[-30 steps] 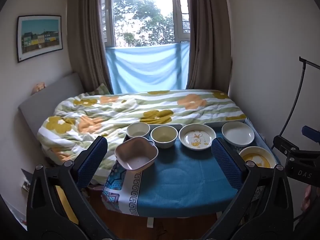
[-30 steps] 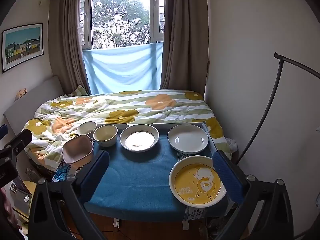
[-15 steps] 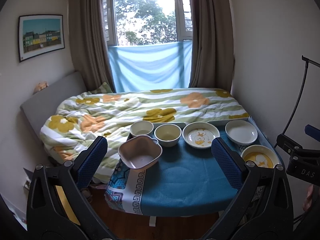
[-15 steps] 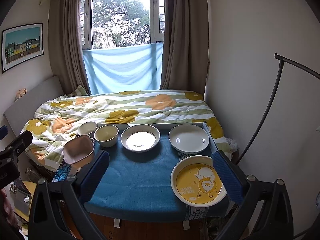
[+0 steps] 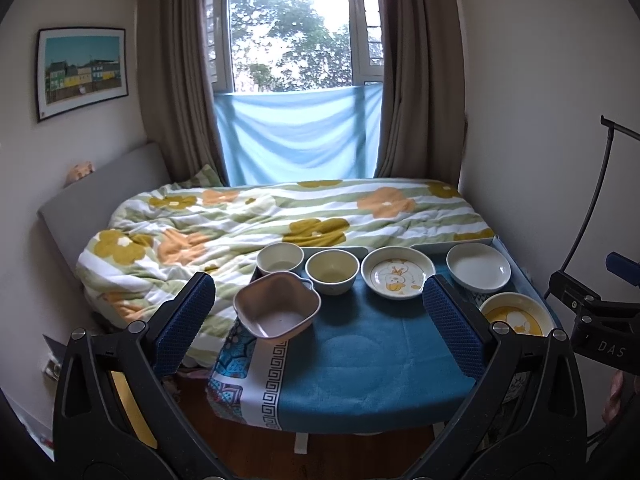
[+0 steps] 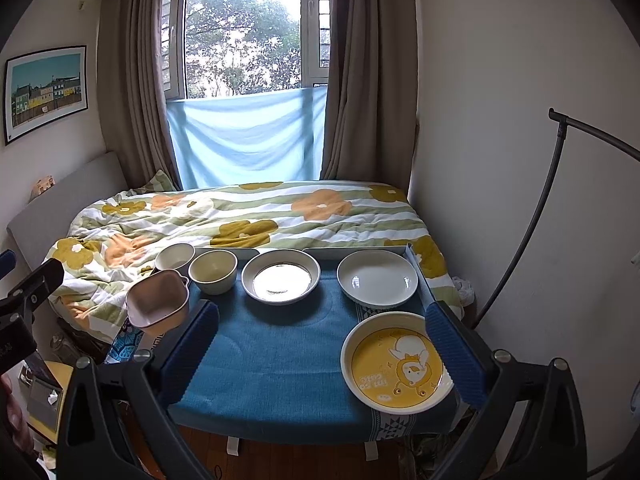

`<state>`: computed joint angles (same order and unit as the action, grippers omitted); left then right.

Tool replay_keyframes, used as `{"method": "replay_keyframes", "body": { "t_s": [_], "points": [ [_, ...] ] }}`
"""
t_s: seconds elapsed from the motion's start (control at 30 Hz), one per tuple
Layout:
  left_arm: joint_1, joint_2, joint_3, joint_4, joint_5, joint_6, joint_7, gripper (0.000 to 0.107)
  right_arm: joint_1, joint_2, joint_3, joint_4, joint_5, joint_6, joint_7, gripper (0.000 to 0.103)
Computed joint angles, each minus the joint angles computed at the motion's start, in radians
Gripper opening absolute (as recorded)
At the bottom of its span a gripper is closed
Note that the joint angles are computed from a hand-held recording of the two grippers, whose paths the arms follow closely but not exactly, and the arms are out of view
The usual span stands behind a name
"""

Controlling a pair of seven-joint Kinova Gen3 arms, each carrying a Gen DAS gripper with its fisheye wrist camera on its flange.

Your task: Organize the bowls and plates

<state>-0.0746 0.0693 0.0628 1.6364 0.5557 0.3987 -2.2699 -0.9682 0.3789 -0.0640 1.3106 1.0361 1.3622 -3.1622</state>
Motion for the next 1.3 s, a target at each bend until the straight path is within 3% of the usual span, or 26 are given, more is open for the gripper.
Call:
{"method": "replay_keyframes", "body": {
  "t_s": [1.3],
  "points": [
    [-0.006,0.006,0.001,-0.016,0.006,0.013,-0.005,0.103,-0.01,0.008,0.005,-0.018,0.001,0.011,0.006,0.103]
  ]
}}
